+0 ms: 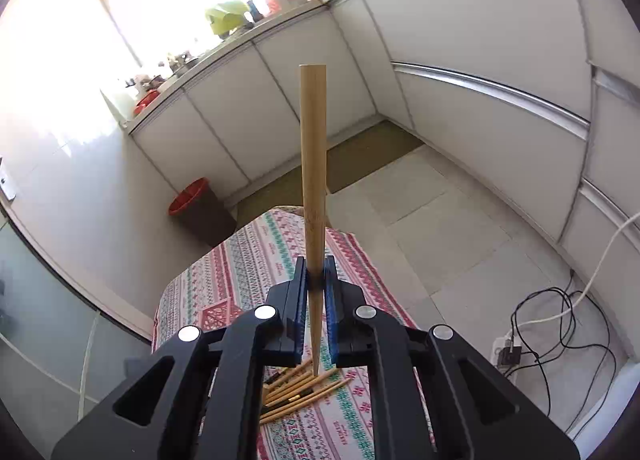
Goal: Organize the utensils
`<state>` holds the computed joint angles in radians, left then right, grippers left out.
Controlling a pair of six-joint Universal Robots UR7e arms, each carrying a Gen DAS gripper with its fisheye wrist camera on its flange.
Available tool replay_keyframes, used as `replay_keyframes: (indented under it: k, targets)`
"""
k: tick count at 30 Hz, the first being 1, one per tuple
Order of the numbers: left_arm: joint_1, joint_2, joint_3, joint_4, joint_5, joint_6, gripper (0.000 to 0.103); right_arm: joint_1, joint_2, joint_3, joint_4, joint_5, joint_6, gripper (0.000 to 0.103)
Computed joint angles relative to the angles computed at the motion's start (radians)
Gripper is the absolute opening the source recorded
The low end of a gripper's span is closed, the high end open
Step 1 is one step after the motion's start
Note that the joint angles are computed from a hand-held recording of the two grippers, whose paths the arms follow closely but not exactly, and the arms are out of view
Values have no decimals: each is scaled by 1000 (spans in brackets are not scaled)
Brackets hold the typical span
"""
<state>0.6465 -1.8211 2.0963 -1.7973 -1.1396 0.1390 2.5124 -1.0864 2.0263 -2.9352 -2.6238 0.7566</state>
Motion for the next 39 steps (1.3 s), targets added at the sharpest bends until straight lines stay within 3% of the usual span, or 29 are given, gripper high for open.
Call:
replay_keyframes:
  k: [5, 8, 14, 19, 23, 24, 25, 26, 32, 34, 39]
  targets:
    - [-30, -79, -94, -143, 86, -93, 6, 18, 118, -137, -70, 53, -169, 8]
    - [-47, -63, -132, -264, 152, -127, 6, 17, 191, -217, -124, 66, -277, 8]
    - [-37, 25, -185, -494, 270, -116, 6, -16, 269, -324, -158, 119, -386, 8]
    - [12, 97, -195, -575, 296, -86, 6, -47, 314, -371, -185, 160, -457, 8]
    - [83, 127, -187, -569, 268, -95, 8, -73, 353, -396, -208, 189, -496, 8]
    - [99, 124, -182, -560, 252, -113, 17, -81, 360, -400, -209, 199, -499, 8]
    - [111, 111, -173, -556, 239, -135, 34, -86, 367, -404, -209, 205, -502, 8]
    - [116, 98, -166, -562, 234, -148, 38, -92, 377, -412, -205, 209, -507, 8]
    - [95, 62, -191, -632, 250, -149, 48, -108, 423, -447, -198, 217, -528, 8]
    - [85, 52, -190, -650, 264, -147, 60, -111, 436, -457, -197, 220, -531, 8]
    - [96, 56, -200, -638, 269, -149, 60, -122, 482, -489, -200, 214, -557, 9]
